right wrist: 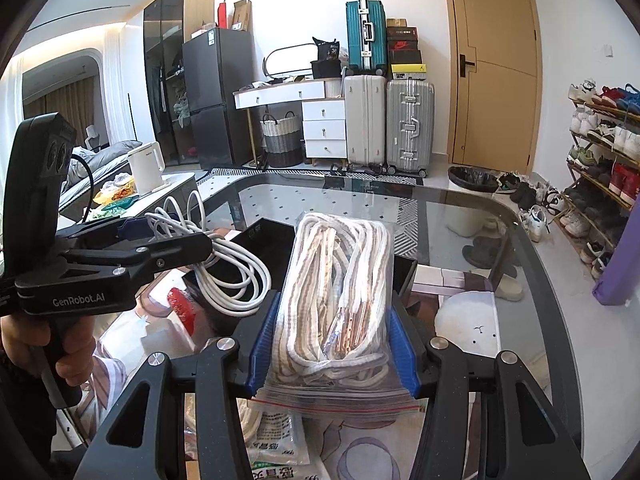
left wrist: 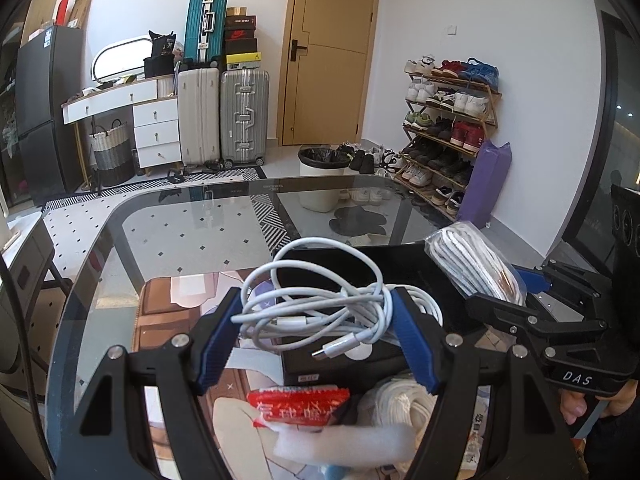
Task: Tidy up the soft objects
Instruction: 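Lift the cables with the left gripper while the right carries the rope bag over the box, then open the left gripper over the box while the right releases the rope bag inside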
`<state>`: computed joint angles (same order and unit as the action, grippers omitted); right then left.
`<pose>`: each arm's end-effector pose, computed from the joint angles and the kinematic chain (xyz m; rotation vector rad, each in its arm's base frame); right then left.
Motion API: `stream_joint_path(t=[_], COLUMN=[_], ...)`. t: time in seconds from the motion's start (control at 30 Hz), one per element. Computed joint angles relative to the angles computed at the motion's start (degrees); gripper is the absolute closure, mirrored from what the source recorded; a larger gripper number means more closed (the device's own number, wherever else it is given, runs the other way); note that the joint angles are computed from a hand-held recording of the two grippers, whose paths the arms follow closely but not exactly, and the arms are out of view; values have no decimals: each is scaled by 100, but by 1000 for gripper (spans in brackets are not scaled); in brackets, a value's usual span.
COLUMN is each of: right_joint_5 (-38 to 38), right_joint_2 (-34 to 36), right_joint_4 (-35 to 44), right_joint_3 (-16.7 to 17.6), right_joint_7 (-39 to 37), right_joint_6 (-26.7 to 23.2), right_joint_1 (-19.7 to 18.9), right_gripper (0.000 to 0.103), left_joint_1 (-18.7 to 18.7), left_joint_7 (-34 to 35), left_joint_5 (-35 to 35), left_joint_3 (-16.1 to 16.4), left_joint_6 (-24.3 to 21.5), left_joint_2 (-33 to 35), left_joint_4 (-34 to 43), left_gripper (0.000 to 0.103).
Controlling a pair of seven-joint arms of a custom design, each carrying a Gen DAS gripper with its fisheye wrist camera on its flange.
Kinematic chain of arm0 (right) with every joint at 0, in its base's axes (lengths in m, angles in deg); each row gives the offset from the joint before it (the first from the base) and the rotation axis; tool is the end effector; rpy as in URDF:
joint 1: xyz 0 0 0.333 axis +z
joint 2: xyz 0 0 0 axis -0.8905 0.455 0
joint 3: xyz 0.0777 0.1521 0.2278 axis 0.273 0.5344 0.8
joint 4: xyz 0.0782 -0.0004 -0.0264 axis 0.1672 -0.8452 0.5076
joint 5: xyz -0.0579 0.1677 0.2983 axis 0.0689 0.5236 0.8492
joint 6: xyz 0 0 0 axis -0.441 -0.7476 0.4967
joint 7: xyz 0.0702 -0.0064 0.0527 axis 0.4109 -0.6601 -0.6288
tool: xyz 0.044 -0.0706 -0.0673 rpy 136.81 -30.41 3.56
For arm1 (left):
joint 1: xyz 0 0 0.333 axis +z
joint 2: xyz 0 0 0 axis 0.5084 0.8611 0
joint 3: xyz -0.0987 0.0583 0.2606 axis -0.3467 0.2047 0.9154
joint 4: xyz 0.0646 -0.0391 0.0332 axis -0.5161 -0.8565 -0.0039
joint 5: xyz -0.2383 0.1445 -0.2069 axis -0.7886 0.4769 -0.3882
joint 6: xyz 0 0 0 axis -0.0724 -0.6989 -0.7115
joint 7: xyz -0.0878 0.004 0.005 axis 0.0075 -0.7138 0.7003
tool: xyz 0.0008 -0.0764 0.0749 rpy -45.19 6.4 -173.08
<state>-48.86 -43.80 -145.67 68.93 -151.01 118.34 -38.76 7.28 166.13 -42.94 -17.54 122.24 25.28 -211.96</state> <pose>0.3764 0.2960 0.4088 -1.5663 1.6728 -0.8864 0.4319 -0.2777 0.4242 -1.0659 2.3231 -1.3110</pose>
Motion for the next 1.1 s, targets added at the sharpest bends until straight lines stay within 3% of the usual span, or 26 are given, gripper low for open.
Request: stream_joint_path(t=[0.4, 0.73, 0.87, 1.1], right_joint_5=[-230, -357, -337, 12], right_joint_2=[384, 660, 768, 949], right_joint_4=[290, 526, 619, 786], right_joint_3=[-230, -350, -385, -455], right_joint_7=[99, -23, -118, -659], right_joint_6=[410, 624, 693, 780], right_joint_1=[-153, -175, -171, -168], right_gripper=[52, 52, 52, 52], left_joint_1=[-6, 81, 195, 552], left_joint_7=[-852, -2330, -2956, -2890], left_joint_5=[1123, 2974, 3619, 3519], left_joint_3=[-175, -427, -436, -741], left_joint_6=[289, 586, 451, 354], left_joint_2=[622, 942, 979, 941], left_joint_4=[339, 239, 186, 128], left_gripper=[30, 30, 30, 30])
